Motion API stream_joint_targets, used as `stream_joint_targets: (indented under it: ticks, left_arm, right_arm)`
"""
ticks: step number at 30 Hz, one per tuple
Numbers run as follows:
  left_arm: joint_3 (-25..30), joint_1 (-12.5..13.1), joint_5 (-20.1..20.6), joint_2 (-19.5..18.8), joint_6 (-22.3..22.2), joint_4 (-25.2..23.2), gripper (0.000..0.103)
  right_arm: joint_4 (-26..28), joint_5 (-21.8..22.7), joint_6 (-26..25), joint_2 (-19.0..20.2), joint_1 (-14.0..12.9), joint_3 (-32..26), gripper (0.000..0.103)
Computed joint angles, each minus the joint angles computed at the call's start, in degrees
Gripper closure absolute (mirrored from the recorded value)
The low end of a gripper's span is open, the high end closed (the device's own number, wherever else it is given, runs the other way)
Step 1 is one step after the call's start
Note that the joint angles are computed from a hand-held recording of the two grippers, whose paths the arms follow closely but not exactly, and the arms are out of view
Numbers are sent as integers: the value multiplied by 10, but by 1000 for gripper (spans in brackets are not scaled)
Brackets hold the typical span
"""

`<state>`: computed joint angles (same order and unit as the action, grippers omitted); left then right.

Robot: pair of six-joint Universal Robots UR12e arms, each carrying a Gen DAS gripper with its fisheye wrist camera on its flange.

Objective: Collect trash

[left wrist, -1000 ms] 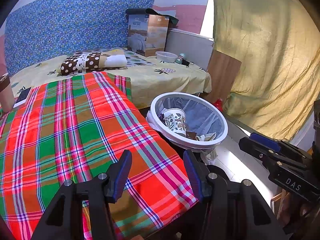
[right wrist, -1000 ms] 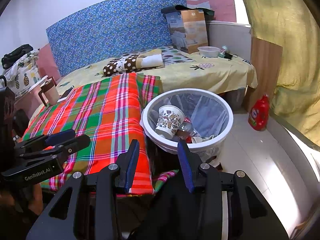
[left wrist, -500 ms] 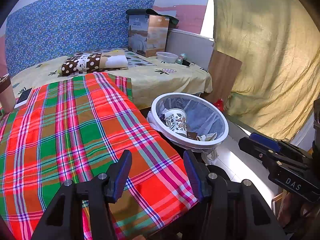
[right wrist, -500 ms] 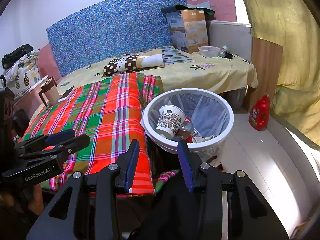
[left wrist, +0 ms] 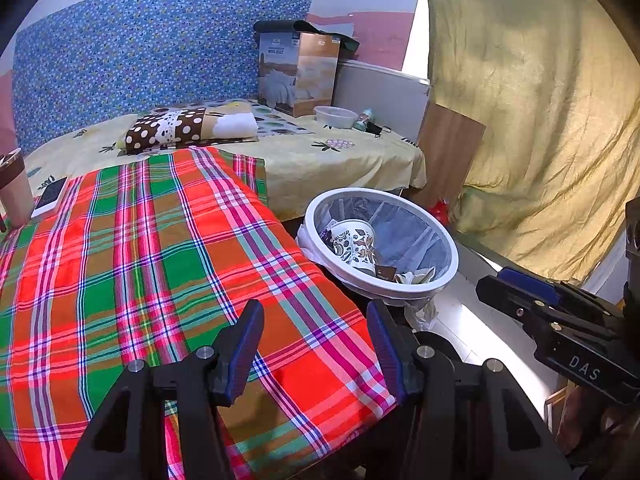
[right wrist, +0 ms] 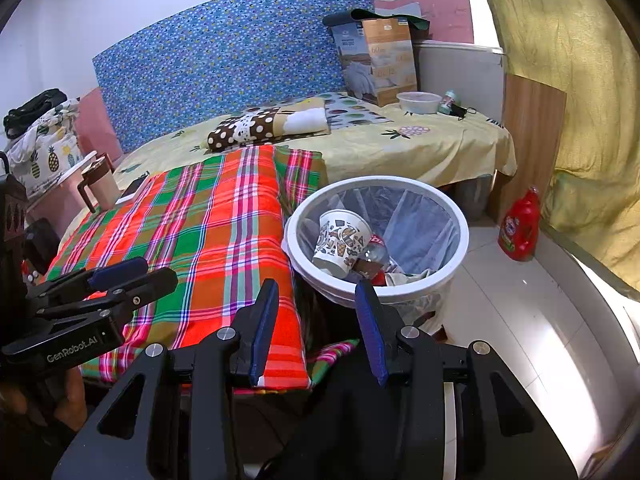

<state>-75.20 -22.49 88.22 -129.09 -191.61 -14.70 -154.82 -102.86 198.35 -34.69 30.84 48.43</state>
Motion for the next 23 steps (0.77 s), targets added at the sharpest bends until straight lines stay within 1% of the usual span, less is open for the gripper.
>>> stream_joint_targets:
  ticks: [10, 16, 20, 23]
  left_arm:
    - [-2, 1, -1, 2, 1, 1, 50]
    - [-3, -2, 5, 1, 6, 6, 50]
    - [0, -4, 14, -1, 9, -1, 50]
    - [1, -3, 12, -2, 8, -4, 50]
  right_arm:
    - [0, 1, 1, 0, 0, 0, 61]
    - [0, 2, 1, 1, 0, -1, 61]
    - [0, 2, 1, 0, 0, -1, 61]
    - [1, 2, 2, 1, 0, -1, 61]
